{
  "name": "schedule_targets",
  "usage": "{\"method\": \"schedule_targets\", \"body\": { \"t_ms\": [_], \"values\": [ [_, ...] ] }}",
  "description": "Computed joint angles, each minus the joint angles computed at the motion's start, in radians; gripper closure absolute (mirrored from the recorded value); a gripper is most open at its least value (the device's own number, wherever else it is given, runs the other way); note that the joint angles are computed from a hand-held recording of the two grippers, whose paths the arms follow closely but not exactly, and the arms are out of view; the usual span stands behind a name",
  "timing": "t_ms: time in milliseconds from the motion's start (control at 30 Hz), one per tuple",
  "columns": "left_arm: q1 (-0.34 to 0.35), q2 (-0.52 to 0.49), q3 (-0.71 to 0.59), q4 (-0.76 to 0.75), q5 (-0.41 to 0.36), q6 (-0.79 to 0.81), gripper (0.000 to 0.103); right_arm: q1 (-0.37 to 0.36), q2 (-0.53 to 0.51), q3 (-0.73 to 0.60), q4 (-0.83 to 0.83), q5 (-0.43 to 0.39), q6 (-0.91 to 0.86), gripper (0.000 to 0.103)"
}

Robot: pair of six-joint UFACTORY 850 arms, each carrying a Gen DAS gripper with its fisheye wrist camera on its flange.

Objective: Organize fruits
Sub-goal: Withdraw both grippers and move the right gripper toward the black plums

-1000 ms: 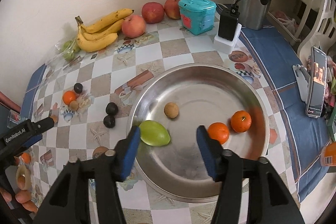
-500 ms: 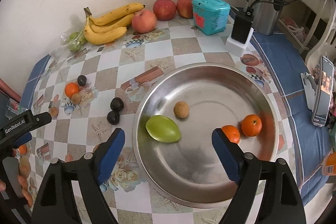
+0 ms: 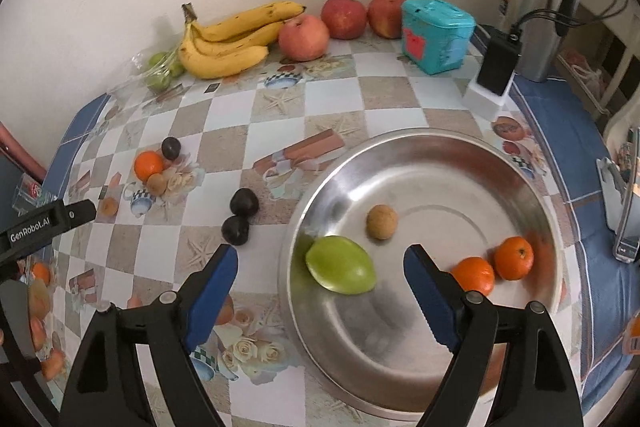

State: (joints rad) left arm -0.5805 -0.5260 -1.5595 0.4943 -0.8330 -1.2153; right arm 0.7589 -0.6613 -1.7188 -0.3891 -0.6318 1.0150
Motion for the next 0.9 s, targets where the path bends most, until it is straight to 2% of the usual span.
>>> {"method": "schedule_targets", "body": {
  "t_ms": [200,333,700,900],
  "values": [
    [0.019,0.013,0.02,0.058,0.004,-0.023,0.0,0.007,-0.037,-0.054,0.008,0.0,-0.044,0.017],
    [0.044,0.034,0.054,0.055,0.031,-0.034,0.0,0.013,-0.069,-0.101,0.06,0.036,-0.13,0.017],
    [0.095,0.069,0.127,0.025,0.114,-0.024,0.0,0.032,-0.178,-0.277,0.102,-0.008,-0.185,0.018],
    [0.105,0.059,0.118,-0.062,0.171,0.052,0.0,0.022,-0.228,-0.347,0.13,-0.044,-0.203,0.018]
  ]
}}
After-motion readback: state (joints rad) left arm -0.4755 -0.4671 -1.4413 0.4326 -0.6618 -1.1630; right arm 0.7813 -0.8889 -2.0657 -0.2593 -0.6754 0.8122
